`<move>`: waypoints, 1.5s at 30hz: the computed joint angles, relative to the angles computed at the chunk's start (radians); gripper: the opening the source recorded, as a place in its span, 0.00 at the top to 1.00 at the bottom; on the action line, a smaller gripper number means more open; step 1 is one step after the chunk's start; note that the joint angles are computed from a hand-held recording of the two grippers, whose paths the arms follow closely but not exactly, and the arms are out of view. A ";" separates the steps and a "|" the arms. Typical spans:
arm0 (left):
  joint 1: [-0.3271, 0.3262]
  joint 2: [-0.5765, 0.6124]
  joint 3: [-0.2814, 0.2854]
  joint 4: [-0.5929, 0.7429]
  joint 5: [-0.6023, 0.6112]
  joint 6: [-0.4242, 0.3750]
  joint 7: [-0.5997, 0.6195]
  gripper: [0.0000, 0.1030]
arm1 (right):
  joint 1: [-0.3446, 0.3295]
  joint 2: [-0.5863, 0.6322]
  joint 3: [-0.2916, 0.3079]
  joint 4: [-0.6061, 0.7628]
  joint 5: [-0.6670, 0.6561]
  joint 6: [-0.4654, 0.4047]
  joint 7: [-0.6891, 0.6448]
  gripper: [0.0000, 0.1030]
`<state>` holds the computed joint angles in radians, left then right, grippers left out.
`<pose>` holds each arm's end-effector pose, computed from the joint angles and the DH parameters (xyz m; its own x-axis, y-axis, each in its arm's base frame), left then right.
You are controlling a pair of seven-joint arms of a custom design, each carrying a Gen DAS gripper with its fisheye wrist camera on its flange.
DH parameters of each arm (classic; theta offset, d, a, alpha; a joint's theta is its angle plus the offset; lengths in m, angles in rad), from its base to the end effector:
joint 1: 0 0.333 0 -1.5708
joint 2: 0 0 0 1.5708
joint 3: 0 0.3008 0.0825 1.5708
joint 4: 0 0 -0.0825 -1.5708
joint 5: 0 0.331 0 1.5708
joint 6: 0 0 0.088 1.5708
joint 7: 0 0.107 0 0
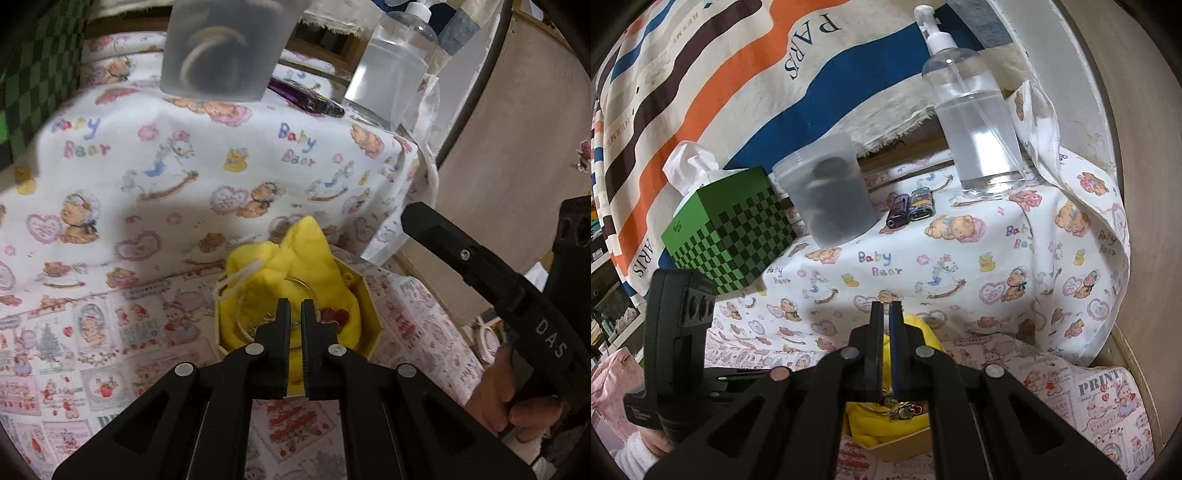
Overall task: Organize jewelry
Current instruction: 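Open both tools to drop the chain and stud into the box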
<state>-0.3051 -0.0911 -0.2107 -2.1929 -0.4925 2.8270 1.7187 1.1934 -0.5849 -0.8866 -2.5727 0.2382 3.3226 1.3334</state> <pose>0.4593 -0.2364 0.5161 -0.3467 -0.8881 0.3017 -0.7760 0.0909 -0.6242 0.4247 0.0504 0.5234 0.3181 -0.8553 -0.4091 -0.5335 0.1952 -0.8230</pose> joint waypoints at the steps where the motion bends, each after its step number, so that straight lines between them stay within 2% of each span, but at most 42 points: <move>1: 0.001 -0.002 -0.003 -0.003 0.011 0.011 -0.008 0.98 | -0.003 0.005 0.002 0.001 0.001 0.000 0.002 0.97; 4: 0.002 -0.026 -0.002 -0.025 0.021 0.036 -0.014 0.94 | -0.021 0.023 0.021 0.003 0.001 -0.003 0.005 0.97; 6: 0.029 -0.056 -0.019 -0.060 0.131 0.078 -0.098 0.88 | -0.037 0.036 0.036 0.000 -0.001 0.007 0.011 0.93; 8: 0.080 -0.090 -0.051 -0.100 0.291 0.132 -0.230 0.72 | -0.045 0.042 0.043 -0.006 -0.006 0.029 0.023 0.70; 9: 0.109 -0.110 -0.067 -0.123 0.360 0.162 -0.293 0.68 | -0.049 0.044 0.045 -0.011 -0.013 0.044 0.033 0.66; 11: 0.196 -0.158 -0.121 -0.169 0.502 0.227 -0.429 0.50 | -0.068 0.051 0.057 -0.013 -0.034 0.051 0.055 0.63; 12: 0.225 -0.183 -0.137 -0.192 0.544 0.261 -0.470 0.47 | -0.085 0.060 0.068 -0.013 -0.043 0.053 0.066 0.61; 14: 0.267 -0.223 -0.157 -0.221 0.598 0.299 -0.526 0.38 | -0.165 0.096 0.139 -0.025 -0.059 0.086 0.091 0.49; 15: 0.289 -0.243 -0.167 -0.233 0.620 0.310 -0.552 0.35 | -0.198 0.110 0.169 -0.030 -0.069 0.103 0.097 0.47; 17: 0.353 -0.292 -0.202 -0.265 0.655 0.343 -0.610 0.22 | -0.273 0.133 0.240 -0.039 -0.084 0.126 0.110 0.36; 18: 0.371 -0.313 -0.210 -0.276 0.665 0.352 -0.625 0.20 | -0.306 0.140 0.272 -0.042 -0.089 0.137 0.119 0.31; 20: 0.422 -0.358 -0.239 -0.300 0.685 0.365 -0.652 0.08 | -0.345 0.141 0.309 -0.051 -0.106 0.157 0.135 0.14; 22: 0.489 -0.413 -0.280 -0.335 0.697 0.399 -0.683 0.01 | -0.455 0.151 0.422 -0.066 -0.093 0.186 0.140 0.09; 24: 0.548 -0.462 -0.316 -0.369 0.694 0.438 -0.702 0.01 | -0.598 0.165 0.576 -0.076 -0.065 0.212 0.117 0.04; 25: 0.539 -0.485 -0.297 -0.388 0.690 0.439 -0.695 0.01 | -0.653 0.168 0.639 -0.083 -0.053 0.233 0.108 0.00; 27: 0.526 -0.503 -0.278 -0.405 0.681 0.437 -0.682 0.01 | -0.706 0.165 0.703 -0.097 -0.051 0.265 0.113 0.00; 29: 0.518 -0.527 -0.263 -0.424 0.673 0.428 -0.670 0.01 | -0.724 0.158 0.723 -0.105 -0.072 0.274 0.137 0.00; 34: 0.565 -0.614 -0.292 -0.480 0.666 0.439 -0.661 0.01 | -0.759 0.135 0.763 -0.142 -0.134 0.302 0.194 0.00; 37: 0.571 -0.650 -0.295 -0.512 0.667 0.444 -0.643 0.01 | -0.748 0.125 0.748 -0.167 -0.196 0.325 0.245 0.00; 42: 0.615 -0.710 -0.336 -0.580 0.650 0.475 -0.647 0.01 | -0.844 0.143 0.848 -0.201 -0.215 0.372 0.271 0.00; 45: 0.661 -0.735 -0.379 -0.602 0.639 0.468 -0.654 0.01 | -0.855 0.157 0.848 -0.205 -0.265 0.365 0.321 0.00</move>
<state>0.3560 -0.8256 -0.5897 -2.7945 0.1468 3.2950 1.0647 0.3384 -0.4276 -0.0387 -2.7774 -0.0266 3.6871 1.6544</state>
